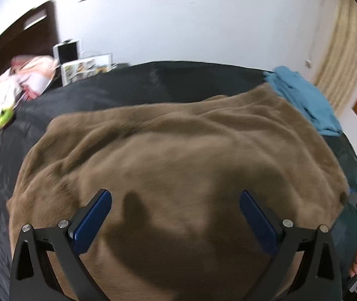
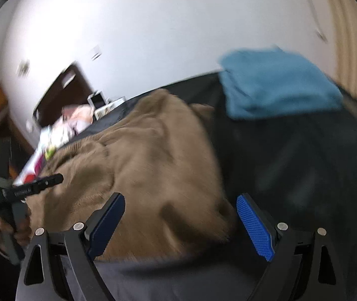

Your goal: Fold clothes

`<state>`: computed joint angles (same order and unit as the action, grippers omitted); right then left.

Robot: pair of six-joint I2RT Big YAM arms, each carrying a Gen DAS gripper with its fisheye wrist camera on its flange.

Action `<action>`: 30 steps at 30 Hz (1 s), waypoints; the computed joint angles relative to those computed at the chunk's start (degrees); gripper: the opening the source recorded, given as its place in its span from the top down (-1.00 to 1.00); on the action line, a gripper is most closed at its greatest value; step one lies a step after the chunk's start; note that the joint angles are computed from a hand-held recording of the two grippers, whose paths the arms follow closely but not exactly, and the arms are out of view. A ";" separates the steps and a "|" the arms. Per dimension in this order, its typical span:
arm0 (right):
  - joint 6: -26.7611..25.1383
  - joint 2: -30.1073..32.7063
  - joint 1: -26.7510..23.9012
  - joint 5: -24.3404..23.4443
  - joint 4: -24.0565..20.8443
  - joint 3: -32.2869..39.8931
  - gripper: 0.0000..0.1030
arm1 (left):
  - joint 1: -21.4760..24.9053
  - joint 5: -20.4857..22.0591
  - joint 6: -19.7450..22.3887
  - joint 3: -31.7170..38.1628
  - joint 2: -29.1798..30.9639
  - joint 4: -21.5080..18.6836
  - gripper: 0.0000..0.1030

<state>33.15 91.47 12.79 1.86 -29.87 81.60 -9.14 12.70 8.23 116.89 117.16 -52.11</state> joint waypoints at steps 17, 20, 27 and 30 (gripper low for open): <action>8.52 -2.54 -1.12 -7.76 7.01 -7.30 -0.80 | -3.64 1.02 -0.42 8.65 3.82 -5.75 -0.98; 8.50 -1.28 -0.88 -8.54 7.70 -6.26 -0.80 | -3.54 1.02 -0.57 9.58 4.56 -6.25 -0.98; 10.38 0.96 -1.70 -11.24 9.46 -4.26 -0.80 | -3.48 0.61 -0.79 11.85 6.71 -7.55 -0.98; 10.77 1.94 -2.07 -12.40 10.31 -3.16 -0.80 | -3.33 0.28 -1.12 13.40 8.12 -8.64 -0.98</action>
